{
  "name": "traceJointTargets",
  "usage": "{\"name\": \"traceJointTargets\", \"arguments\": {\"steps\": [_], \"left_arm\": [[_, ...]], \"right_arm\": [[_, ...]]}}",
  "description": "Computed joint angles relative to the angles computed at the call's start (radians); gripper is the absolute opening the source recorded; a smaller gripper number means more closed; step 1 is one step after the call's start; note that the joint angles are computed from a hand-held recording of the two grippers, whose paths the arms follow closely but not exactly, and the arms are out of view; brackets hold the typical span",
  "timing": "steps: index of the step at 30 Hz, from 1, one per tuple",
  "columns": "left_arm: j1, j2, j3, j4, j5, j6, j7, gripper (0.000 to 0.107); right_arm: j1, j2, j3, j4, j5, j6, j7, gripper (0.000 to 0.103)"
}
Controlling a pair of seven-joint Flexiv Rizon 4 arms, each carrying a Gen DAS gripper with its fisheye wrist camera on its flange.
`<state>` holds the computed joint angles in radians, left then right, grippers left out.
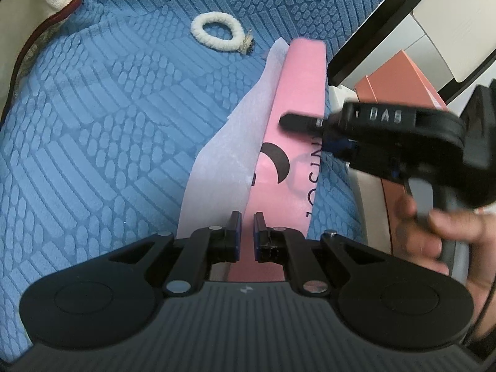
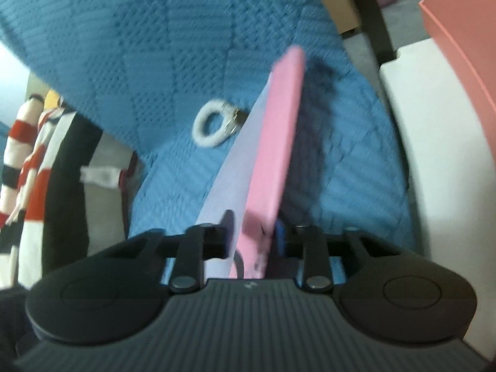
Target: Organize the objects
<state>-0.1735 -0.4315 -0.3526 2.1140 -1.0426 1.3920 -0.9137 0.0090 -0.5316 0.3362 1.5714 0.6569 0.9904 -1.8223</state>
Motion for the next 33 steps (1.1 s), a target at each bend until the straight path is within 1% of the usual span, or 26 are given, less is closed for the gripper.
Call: {"name": "traceJointTargets", "arguments": {"steps": [1, 2, 6, 10, 12, 15, 17, 19, 22, 25, 27, 29, 31, 33], "left_arm": [[0.000, 0.001, -0.001, 0.001, -0.003, 0.003, 0.001, 0.009], [0.000, 0.001, -0.003, 0.002, -0.007, 0.007, 0.002, 0.009], [0.007, 0.010, -0.021, 0.009, -0.050, 0.018, 0.033, 0.009], [-0.009, 0.025, -0.008, 0.019, -0.069, 0.036, 0.041, 0.010], [-0.008, 0.035, -0.013, 0.024, -0.105, 0.035, 0.061, 0.010], [-0.023, 0.051, -0.007, 0.031, -0.158, 0.034, 0.105, 0.023], [-0.043, 0.062, 0.001, 0.036, -0.201, 0.043, 0.148, 0.036], [-0.061, 0.071, 0.007, 0.037, -0.254, 0.042, 0.196, 0.041], [-0.091, 0.079, 0.027, 0.034, -0.307, 0.028, 0.246, 0.043], [-0.130, 0.075, 0.058, 0.028, -0.312, 0.024, 0.258, 0.044], [-0.147, 0.068, 0.075, 0.025, -0.289, 0.016, 0.246, 0.044], [-0.157, 0.062, 0.079, 0.023, -0.271, 0.025, 0.249, 0.044], [-0.159, 0.059, 0.076, 0.025, -0.258, 0.030, 0.264, 0.045], [-0.157, 0.059, 0.076, 0.029, -0.236, 0.021, 0.257, 0.045]], "right_arm": [[0.005, 0.009, 0.000, 0.015, -0.004, 0.002, 0.003, 0.013], [0.011, 0.017, -0.002, 0.028, -0.011, 0.005, 0.006, 0.011], [0.017, 0.035, 0.000, 0.047, -0.007, 0.017, 0.014, 0.010], [0.024, 0.047, -0.004, 0.052, -0.003, 0.023, 0.029, 0.009], [0.029, 0.051, -0.006, 0.054, -0.001, 0.029, 0.042, 0.009], [0.037, 0.053, -0.009, 0.055, -0.003, 0.038, 0.061, 0.009], [0.035, 0.052, -0.005, 0.051, -0.001, 0.033, 0.062, 0.009], [0.041, 0.051, -0.006, 0.050, -0.005, 0.037, 0.068, 0.009], [0.052, 0.049, -0.013, 0.054, -0.022, 0.041, 0.085, 0.009], [0.052, 0.048, -0.013, 0.055, -0.032, 0.035, 0.099, 0.009], [0.049, 0.051, -0.012, 0.058, -0.037, 0.031, 0.101, 0.009], [0.045, 0.056, -0.013, 0.064, -0.037, 0.026, 0.106, 0.009], [0.012, 0.067, 0.009, 0.061, 0.009, 0.003, 0.080, 0.009], [0.013, 0.091, 0.002, 0.084, 0.010, 0.005, 0.057, 0.009]]}}
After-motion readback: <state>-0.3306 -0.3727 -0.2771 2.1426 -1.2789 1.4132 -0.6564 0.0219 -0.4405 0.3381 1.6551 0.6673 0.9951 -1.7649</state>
